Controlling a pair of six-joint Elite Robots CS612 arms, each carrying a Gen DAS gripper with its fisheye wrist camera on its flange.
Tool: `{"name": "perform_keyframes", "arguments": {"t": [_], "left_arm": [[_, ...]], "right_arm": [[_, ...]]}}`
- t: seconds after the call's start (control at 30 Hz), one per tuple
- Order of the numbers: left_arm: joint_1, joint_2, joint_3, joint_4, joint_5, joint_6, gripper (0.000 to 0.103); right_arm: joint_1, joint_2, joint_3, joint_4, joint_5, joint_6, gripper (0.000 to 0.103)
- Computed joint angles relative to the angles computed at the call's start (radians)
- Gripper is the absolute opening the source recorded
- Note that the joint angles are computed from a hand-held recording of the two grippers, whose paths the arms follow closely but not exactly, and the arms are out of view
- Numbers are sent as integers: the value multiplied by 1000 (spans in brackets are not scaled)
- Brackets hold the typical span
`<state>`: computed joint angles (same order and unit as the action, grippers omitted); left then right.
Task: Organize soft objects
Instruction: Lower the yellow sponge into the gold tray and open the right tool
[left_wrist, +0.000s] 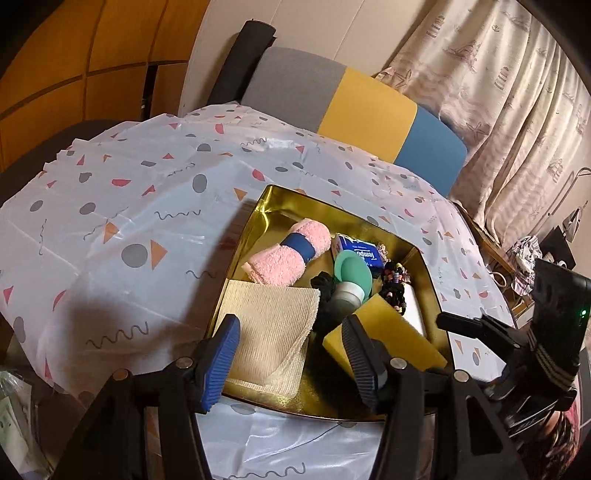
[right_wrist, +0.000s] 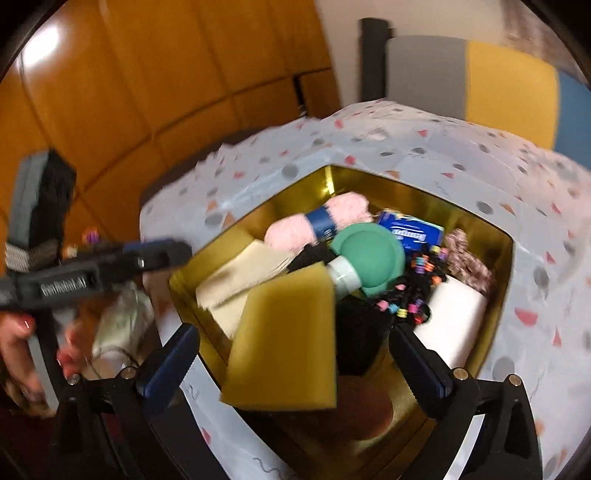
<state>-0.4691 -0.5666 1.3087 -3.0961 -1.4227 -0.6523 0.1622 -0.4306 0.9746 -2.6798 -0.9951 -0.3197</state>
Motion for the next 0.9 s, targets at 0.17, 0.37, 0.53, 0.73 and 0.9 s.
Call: {"name": "perform_keyframes", "arguments": {"t": [0.17,0.37,0.53,0.73,0.9], "left_arm": [[-6,-2,4,-15,11,13,58],[-9,-2,5,-13,12,23,58],[-10,0,2,-4,17,28,58],[-19,3,-6,13,33,55,58],[-26,4,-5,-2,34,74,58]], "right_arm": [[-5,8,5,-79,-4,201,66],[26,5,7,-5,-99,47,49],[47,34,-41,49,-160,-48,49],[49,46,-53,-33,-238,-29,59],[18,11,23,-153,-119,92,62]]}}
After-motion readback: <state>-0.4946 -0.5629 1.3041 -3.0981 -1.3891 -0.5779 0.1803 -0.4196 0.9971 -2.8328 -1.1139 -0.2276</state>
